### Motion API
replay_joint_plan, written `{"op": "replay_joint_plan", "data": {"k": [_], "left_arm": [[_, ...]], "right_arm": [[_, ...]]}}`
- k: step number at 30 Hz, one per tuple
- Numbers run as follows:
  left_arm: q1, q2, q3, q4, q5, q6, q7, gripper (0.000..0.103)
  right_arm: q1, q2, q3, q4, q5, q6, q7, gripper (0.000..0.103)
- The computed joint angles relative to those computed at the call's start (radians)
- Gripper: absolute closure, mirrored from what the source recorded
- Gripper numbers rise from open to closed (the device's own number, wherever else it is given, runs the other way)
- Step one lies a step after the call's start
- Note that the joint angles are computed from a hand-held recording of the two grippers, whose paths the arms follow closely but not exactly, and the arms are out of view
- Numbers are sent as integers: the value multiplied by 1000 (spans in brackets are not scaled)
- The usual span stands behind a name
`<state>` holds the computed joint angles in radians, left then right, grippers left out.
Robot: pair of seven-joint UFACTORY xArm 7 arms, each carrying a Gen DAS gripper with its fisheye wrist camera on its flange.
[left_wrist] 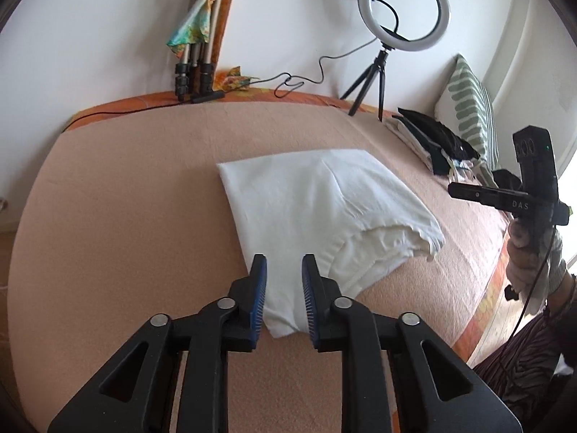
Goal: Fold small clothes
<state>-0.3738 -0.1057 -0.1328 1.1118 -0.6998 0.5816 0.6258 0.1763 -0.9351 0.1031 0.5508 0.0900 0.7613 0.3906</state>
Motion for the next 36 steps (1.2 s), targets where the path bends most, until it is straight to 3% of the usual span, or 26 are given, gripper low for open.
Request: {"op": "replay_joint_plan", "data": {"k": [7, 11, 17, 21, 24, 27, 30, 34, 36], "left_arm": [[7, 144, -36, 178, 42, 11, -61, 77], [-3, 246, -75, 295, 110, 30, -102, 77], [-39, 401, -124, 462, 220, 29, -175, 77], [-65, 470, -129, 522, 311, 57, -217, 77], [-60, 503, -133, 531, 339, 94, -230, 77], [-28, 477, -166, 467, 282, 30, -161, 77], [-33, 456, -157, 463, 300, 56, -172, 77], [-16, 365, -155, 376, 274, 70, -139, 77], [6, 301, -152, 311, 213, 77, -111, 76]], "right_arm": [[32, 194, 7, 71, 16, -152, -22, 67], [33, 280, 18, 97, -5, -170, -30, 67], [50, 326, -20, 94, 26, -187, -58, 68], [45, 341, -28, 86, 33, -175, -74, 68], [49, 343, -39, 71, 50, -156, -91, 68], [52, 330, -41, 60, 48, -126, -120, 68], [58, 317, -57, 79, 63, -83, -155, 68], [22, 285, -72, 91, 77, -96, -153, 68], [4, 289, -88, 105, 88, -103, -150, 68]]}}
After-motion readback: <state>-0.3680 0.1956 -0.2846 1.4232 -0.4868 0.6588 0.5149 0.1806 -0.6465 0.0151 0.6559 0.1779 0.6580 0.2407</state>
